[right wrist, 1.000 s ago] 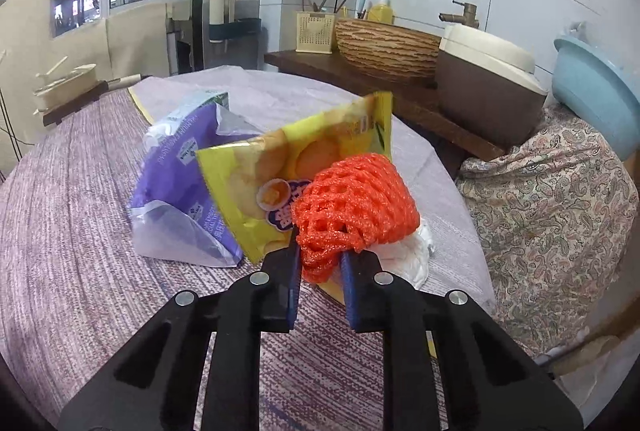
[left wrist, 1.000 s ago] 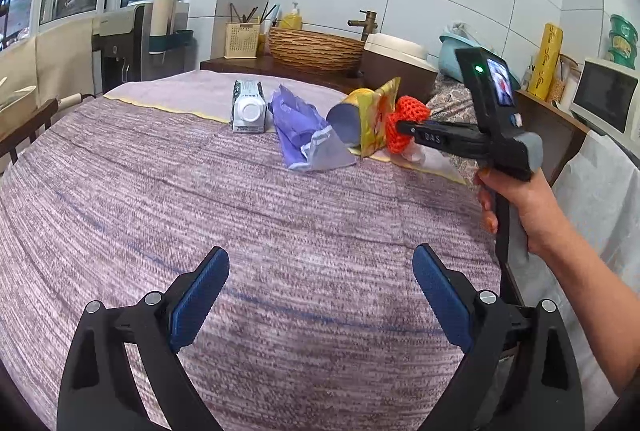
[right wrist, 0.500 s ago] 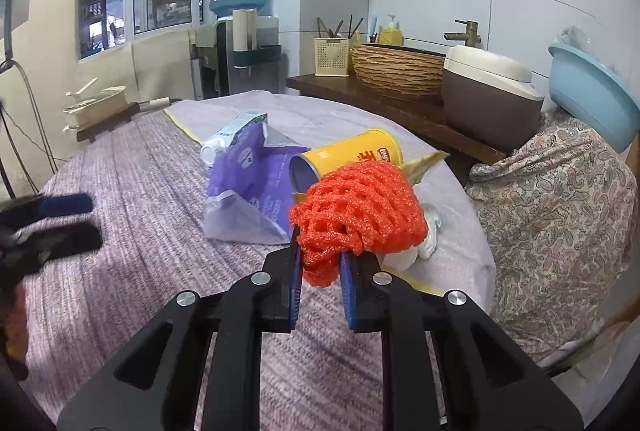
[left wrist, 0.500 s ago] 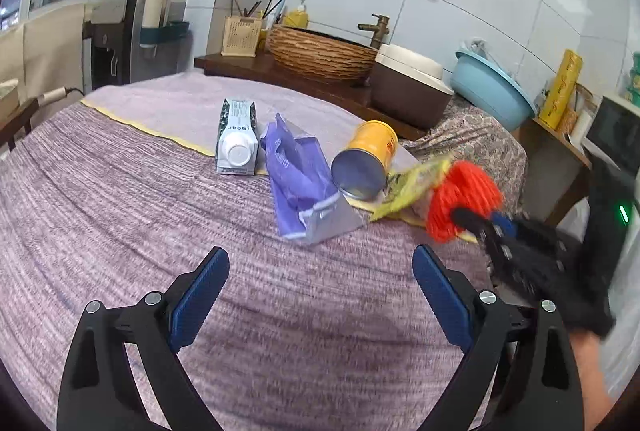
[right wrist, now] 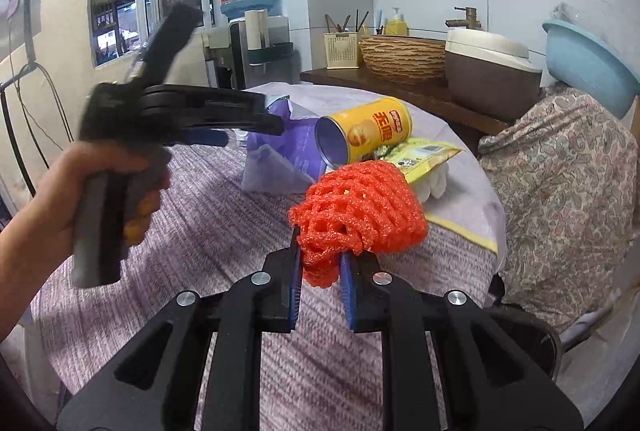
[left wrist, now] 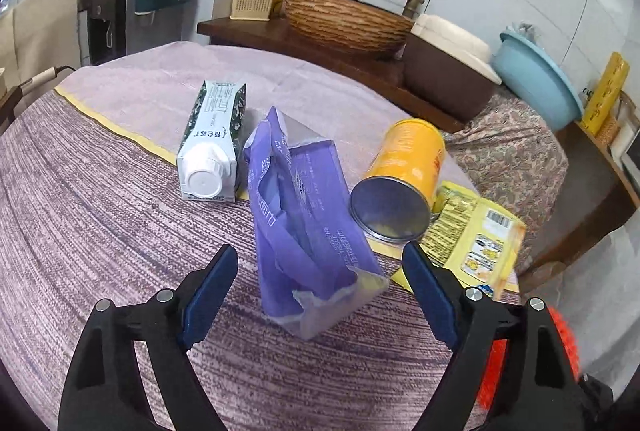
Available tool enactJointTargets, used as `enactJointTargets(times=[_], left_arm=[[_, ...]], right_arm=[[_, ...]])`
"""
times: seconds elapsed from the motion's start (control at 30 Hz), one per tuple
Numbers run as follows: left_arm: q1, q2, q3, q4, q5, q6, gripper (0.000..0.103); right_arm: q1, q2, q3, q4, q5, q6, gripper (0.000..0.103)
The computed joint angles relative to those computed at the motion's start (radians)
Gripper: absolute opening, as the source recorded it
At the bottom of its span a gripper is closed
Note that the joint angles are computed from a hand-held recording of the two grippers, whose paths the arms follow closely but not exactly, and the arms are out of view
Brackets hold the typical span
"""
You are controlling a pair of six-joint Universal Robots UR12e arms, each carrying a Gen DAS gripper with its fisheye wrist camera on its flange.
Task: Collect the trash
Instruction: 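Grasp the purple plastic bag with the left tool while the right tool holds the net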
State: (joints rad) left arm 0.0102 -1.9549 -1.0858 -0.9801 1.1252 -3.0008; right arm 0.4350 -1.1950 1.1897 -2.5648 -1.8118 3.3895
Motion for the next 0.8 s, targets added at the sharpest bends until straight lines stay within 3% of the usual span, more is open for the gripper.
enactJointTargets(times=[0.13, 0.4, 0.53, 0.8], left_arm=[[-0.009, -0.018, 0.020, -0.036, 0.013, 0.005, 0.074], [-0.016, -0.011, -0.008, 0.010, 0.063, 0.001, 0.021], [-0.009, 0.011, -0.038, 0.045, 0.048, 0.001, 0.013], [0.010, 0.068, -0.122, 0.164, 0.035, -0.008, 0.011]], right_arm=[[0.006, -0.021, 0.037, -0.020, 0.006, 0.018, 0.017], [0.022, -0.041, 0.073, -0.057, -0.014, 0.017, 0.017], [0.023, -0.044, 0.080, -0.064, -0.010, 0.031, 0.017], [0.023, -0.046, 0.089, -0.076, 0.010, 0.047, 0.017]])
